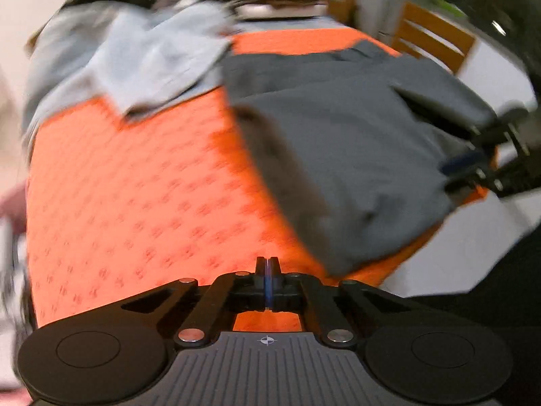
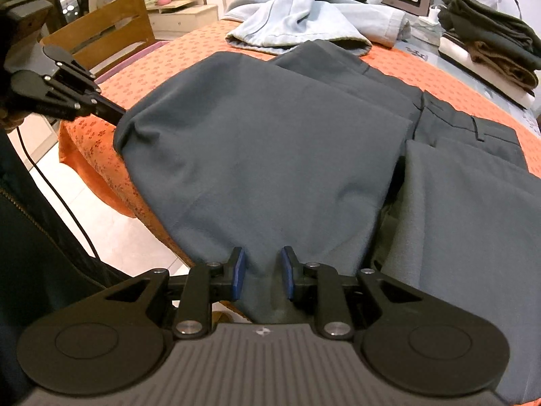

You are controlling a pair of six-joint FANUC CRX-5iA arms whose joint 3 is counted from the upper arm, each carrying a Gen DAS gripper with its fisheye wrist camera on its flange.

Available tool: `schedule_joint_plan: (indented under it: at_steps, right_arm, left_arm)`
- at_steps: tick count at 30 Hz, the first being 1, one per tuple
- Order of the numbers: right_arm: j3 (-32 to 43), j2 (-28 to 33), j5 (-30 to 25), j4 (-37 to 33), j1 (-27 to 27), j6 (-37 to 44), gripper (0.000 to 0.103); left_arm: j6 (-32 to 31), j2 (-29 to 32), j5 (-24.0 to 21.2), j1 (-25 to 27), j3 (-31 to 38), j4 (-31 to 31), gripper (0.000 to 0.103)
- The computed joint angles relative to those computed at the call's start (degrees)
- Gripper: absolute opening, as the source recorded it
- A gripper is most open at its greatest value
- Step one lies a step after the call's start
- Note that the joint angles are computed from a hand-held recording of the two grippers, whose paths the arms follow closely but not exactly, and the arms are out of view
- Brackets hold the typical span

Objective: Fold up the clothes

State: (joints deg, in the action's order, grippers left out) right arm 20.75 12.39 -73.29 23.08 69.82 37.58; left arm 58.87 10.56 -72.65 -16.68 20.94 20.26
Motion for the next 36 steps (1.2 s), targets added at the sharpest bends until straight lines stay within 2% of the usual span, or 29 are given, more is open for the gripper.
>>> schedule_joint_plan:
  at_steps: [4, 7, 9, 11, 13, 14, 17, 22, 25, 26, 27, 29, 32, 36]
  right_arm:
    - [1.81, 0.93, -1.47, -0.34, -0.07, -0.12, 0.026]
    - [2.11, 0.93, -1.09, 1.02, -0.11, -2.93, 0.026]
    - [2.69, 1.34, -1.01, 3.21, -0.14, -5.66, 0.029]
    - [3.48, 1.82, -0.63, 4.84, -0.63, -8.46, 0.03]
    - [3.95, 2.39, 0.33, 6.73, -1.55, -11.18, 0.031]
    - [4.2, 2.82, 0.65, 7.81, -2.1, -12.11, 0.036]
    - [5.97, 5.08, -0.39, 11.15, -4.19, -13.77, 0.051]
    - [9.54, 8.65, -4.21, 10.9, -8.49, -14.87, 0.052]
    - [6.8, 7.02, -0.76, 7.78, -10.48, -17.32, 0.048]
    - [5.3, 6.14, 0.9, 7.04, -10.9, -18.43, 0.027]
    - [3.78, 5.24, 2.38, 6.79, -11.1, -19.78, 0.003]
    - [1.08, 3.53, 4.24, 8.19, -10.74, -23.03, 0.002]
    - [-0.15, 2.19, 3.85, 11.45, -9.96, -25.11, 0.002]
    - [-1.22, 1.15, 3.42, 13.69, -9.96, -26.54, 0.003]
  left_arm:
    - [2.0, 1.02, -1.69, 2.29, 1.22, 2.27, 0.003]
    - [4.5, 1.74, -0.74, 1.93, 1.34, 4.45, 0.004]
    - [6.1, 2.5, -0.27, 1.59, 1.69, 6.11, 0.014]
    - [7.07, 3.36, 0.96, 1.32, 1.79, 8.29, 0.033]
    - [7.99, 4.17, 2.72, 0.99, 1.73, 10.48, 0.04]
    - [8.63, 4.79, 3.63, 0.85, 1.94, 11.43, 0.044]
    - [11.9, 7.59, 5.93, 0.22, 4.0, 13.29, 0.047]
    - [17.28, 13.03, 7.1, -0.87, 9.94, 11.93, 0.047]
    - [20.69, 15.99, 6.3, -0.94, 13.01, 11.47, 0.043]
    - [21.37, 16.55, 6.27, -0.89, 13.34, 11.88, 0.024]
    - [22.05, 17.11, 6.24, -0.84, 13.66, 12.3, 0.015]
    - [22.2, 17.27, 7.19, -0.79, 13.37, 13.64, 0.01]
    - [18.5, 16.75, 10.09, -1.12, 12.45, 16.91, 0.009]
    - [19.12, 20.68, 9.21, -2.24, 18.74, 16.05, 0.009]
